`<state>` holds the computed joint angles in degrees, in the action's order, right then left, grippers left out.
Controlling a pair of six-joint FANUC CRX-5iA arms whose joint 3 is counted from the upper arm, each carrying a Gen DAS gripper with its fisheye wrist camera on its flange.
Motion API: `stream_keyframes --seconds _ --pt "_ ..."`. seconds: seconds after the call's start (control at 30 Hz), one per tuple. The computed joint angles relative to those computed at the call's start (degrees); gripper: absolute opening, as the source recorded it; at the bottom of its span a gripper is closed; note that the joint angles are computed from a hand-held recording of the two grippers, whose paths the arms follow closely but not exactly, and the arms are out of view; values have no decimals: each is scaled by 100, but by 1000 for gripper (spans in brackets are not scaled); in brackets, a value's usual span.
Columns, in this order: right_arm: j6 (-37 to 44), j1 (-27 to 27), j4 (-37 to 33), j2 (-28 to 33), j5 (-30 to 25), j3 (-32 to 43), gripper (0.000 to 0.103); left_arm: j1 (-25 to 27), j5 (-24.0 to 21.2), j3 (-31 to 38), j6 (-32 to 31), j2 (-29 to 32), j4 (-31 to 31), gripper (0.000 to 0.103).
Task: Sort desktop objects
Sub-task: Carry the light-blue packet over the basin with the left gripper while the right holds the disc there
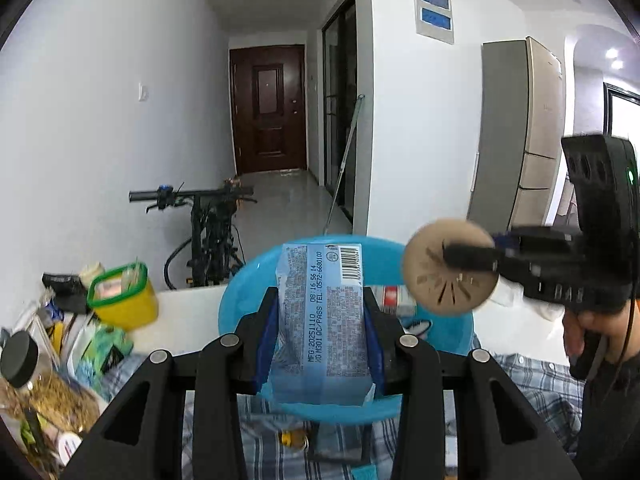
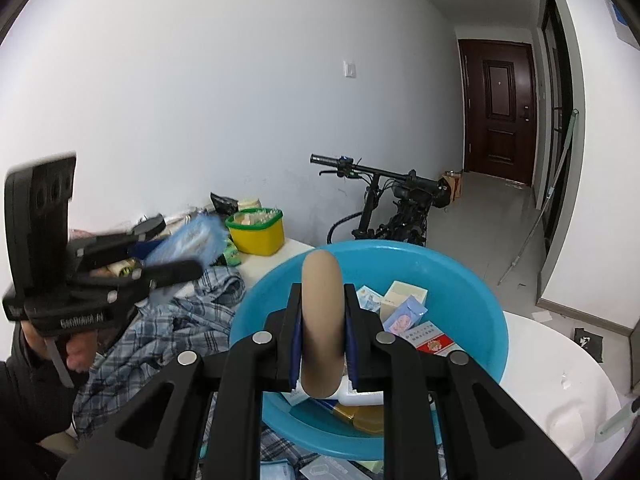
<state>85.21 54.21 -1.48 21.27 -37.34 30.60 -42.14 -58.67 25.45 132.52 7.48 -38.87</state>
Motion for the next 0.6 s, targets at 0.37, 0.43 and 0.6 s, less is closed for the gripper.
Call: stream_keyframes --seconds 0.37,0.43,0.6 --pt "-283 -63 189 210 -181 143 17 503 384 524 -733 589 709 40" --pt "-397 -70 294 216 -157 102 17 595 504 452 -777 611 816 40" --pt "-733 -78 617 283 -155 44 17 875 732 217 -962 714 1215 40"
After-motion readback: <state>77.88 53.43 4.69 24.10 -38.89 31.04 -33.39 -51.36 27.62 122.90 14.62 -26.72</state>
